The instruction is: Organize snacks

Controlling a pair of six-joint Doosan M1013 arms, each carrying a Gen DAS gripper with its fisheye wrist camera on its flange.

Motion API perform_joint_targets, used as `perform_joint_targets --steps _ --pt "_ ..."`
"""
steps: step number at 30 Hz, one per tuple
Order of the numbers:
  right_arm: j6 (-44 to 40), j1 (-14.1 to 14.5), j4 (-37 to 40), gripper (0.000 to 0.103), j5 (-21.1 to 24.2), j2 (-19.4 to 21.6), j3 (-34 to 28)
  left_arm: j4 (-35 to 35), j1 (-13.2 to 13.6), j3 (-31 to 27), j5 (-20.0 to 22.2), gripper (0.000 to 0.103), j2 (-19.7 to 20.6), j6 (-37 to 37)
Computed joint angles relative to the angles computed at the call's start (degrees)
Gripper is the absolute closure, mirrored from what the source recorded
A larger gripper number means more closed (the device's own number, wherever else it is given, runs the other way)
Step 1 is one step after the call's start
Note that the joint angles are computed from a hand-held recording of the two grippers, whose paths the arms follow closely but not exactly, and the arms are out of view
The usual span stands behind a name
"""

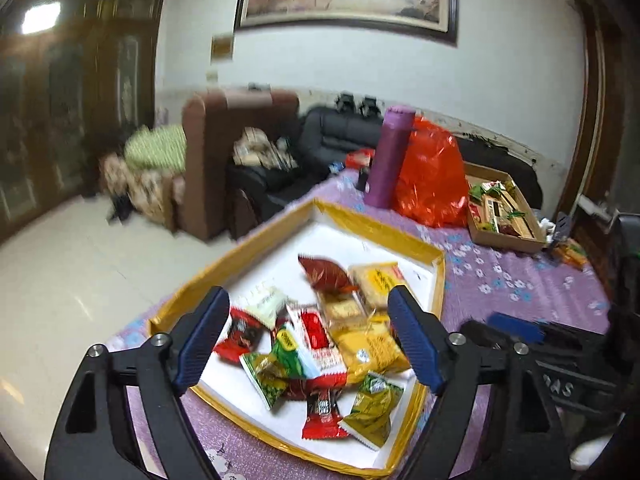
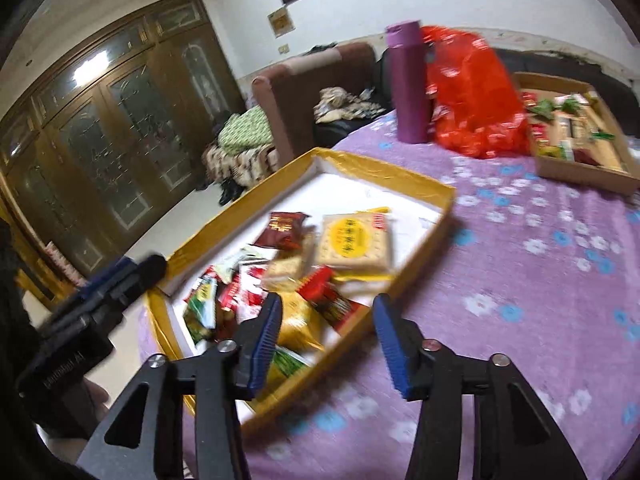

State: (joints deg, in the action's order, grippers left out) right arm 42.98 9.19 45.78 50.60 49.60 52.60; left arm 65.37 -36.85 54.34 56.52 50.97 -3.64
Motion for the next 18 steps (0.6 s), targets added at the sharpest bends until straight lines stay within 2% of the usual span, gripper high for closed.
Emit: perform_joint_targets --steps 2,5,11,18 --pt "-1.6 -0.8 1.7 0.048 -2.1 -1.4 2.8 1.4 -0.9 -2.7 3.6 0.019 1.4 3.1" --pt "-2.4 -1.7 2.9 0.046 -3.6 -2.6 5.3 0.7 -1.8 -7.0 6.8 0.019 3.5 8.4" --pt "-2.4 -2.7 3.1 0.045 -4.3 -3.4 7.4 -4.5 -2.3 -12.6 6.9 0.019 6.2 17.1" --pt "-3.6 -3.5 3.6 0.041 -7.9 -4.9 10.3 -10.0 -2.5 -17.7 8.9 0.019 8.7 23.5"
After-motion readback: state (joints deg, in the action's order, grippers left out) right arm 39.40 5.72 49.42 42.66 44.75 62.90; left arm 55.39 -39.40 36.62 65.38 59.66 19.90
